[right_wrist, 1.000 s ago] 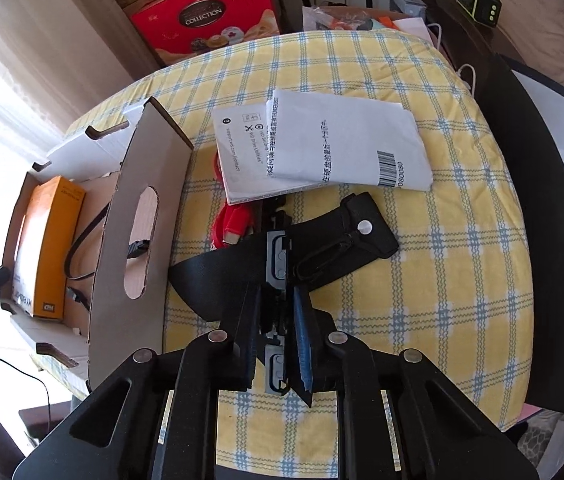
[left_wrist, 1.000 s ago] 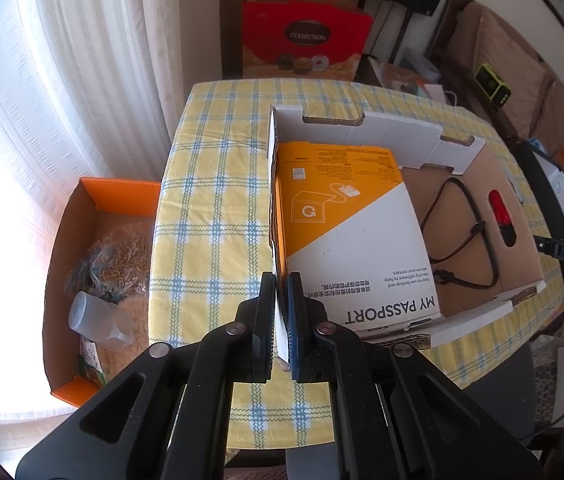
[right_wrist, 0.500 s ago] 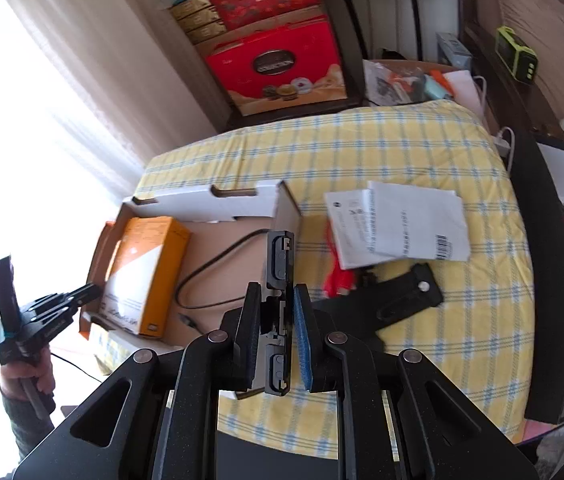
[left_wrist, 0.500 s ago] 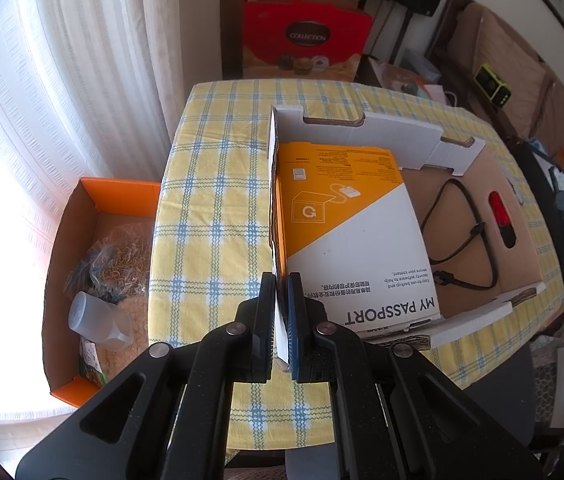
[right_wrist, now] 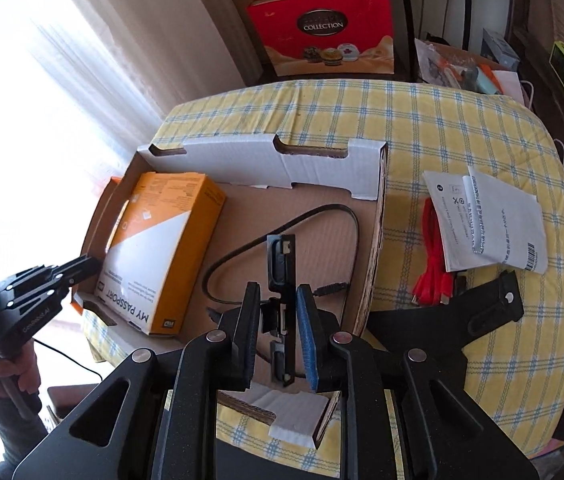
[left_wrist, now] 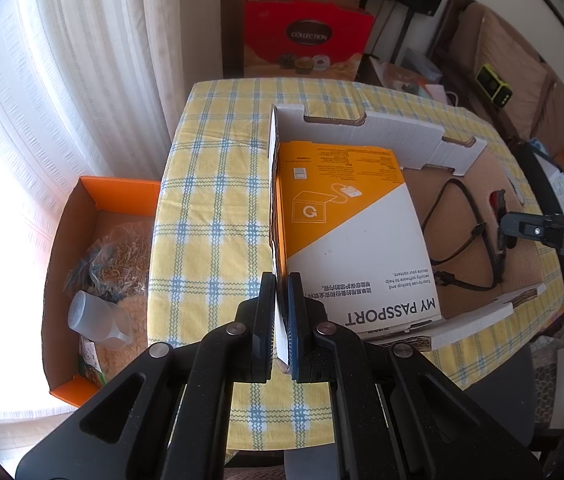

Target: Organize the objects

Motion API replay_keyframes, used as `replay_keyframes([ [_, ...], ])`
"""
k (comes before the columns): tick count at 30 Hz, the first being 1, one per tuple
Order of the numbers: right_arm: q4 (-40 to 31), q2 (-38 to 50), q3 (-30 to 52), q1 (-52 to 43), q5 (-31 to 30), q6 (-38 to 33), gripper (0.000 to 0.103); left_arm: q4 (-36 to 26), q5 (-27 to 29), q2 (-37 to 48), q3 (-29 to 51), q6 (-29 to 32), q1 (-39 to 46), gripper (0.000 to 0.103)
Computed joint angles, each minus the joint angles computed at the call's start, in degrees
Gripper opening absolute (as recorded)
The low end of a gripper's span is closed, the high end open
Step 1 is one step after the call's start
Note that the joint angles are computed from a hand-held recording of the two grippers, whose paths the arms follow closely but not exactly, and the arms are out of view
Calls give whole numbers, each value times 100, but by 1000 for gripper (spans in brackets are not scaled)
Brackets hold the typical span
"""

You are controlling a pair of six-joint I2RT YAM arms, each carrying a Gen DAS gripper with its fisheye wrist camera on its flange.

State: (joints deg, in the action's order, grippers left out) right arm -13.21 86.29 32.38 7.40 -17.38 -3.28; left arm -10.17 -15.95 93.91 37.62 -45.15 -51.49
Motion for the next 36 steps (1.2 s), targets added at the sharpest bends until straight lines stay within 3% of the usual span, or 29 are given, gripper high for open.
replay_keyframes([
  [6,-266,-506,-105,-364,-164,-257,24,6,2,9,8,4,5,5],
  [14,-846,-970,68,-1674,-283,-1009,26,1,-2,14,10,20,15,5],
  [23,-465,-22,264,-2760,-60,-1438,41,-13,-9,45,33,20,12,5],
  [30,51,659,360,-2896,218,-1436,43,-40,-29,111,79,-12,-23,5],
  [36,479,1205,545,-2869,463,-1368,50,-39,-26,111,79,-6,-16,5],
])
